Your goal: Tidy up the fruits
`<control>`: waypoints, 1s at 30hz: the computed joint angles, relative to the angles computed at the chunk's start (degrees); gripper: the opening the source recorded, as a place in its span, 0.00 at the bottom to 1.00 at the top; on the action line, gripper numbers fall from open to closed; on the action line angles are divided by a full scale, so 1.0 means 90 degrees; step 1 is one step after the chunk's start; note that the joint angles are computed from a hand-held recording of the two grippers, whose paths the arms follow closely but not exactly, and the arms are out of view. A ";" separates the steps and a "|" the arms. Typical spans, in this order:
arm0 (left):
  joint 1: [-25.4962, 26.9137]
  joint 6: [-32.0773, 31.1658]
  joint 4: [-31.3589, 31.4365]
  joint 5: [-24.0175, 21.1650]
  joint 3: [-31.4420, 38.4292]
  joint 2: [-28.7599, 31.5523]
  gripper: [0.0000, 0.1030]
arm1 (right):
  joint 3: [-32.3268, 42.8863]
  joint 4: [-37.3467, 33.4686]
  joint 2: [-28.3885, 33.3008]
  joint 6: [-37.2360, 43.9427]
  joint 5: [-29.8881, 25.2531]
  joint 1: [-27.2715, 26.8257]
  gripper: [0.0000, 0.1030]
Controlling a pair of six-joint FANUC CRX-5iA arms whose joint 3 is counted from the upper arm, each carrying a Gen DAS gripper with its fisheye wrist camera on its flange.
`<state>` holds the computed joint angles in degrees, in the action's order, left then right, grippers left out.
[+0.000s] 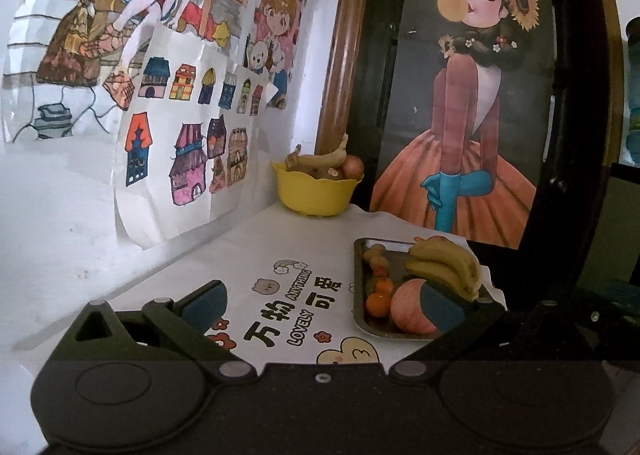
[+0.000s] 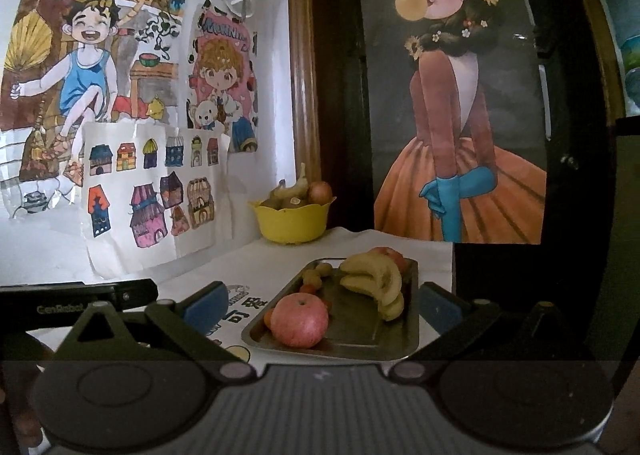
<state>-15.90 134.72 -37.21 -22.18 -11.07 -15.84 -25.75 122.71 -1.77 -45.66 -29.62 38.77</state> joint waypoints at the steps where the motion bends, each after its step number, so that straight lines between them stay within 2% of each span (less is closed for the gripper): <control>1: -0.0032 0.0060 -0.0074 -0.0021 -0.0011 -0.0028 0.99 | -0.0037 -0.0013 -0.0021 -0.0020 -0.0061 0.0033 1.00; 7: -0.0246 0.0476 -0.0570 -0.0144 -0.0071 -0.0174 0.99 | -0.0216 -0.0113 -0.0092 -0.0021 -0.0437 0.0235 1.00; 14: -0.0478 0.1046 -0.1189 -0.0293 -0.0192 -0.0325 0.99 | -0.0381 -0.0129 -0.0005 -0.0061 -0.1389 0.0626 1.00; 19: -0.0440 0.1105 -0.1184 -0.0290 -0.0430 -0.0533 0.99 | -0.0439 -0.0341 0.0066 -0.0026 -0.1722 0.0897 1.00; 24: -0.0565 0.1235 -0.1508 -0.0509 -0.0552 -0.0673 0.99 | -0.0475 -0.0717 0.0141 -0.0024 -0.1886 0.1145 1.00; 30: -0.0363 0.1088 -0.1212 -0.0548 -0.0666 -0.0626 0.99 | -0.0468 -0.1079 0.0308 0.0002 -0.1999 0.1329 1.00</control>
<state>-19.16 144.51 -48.12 -27.12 -17.06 -21.48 -29.96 113.00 1.01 -45.65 -47.61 50.73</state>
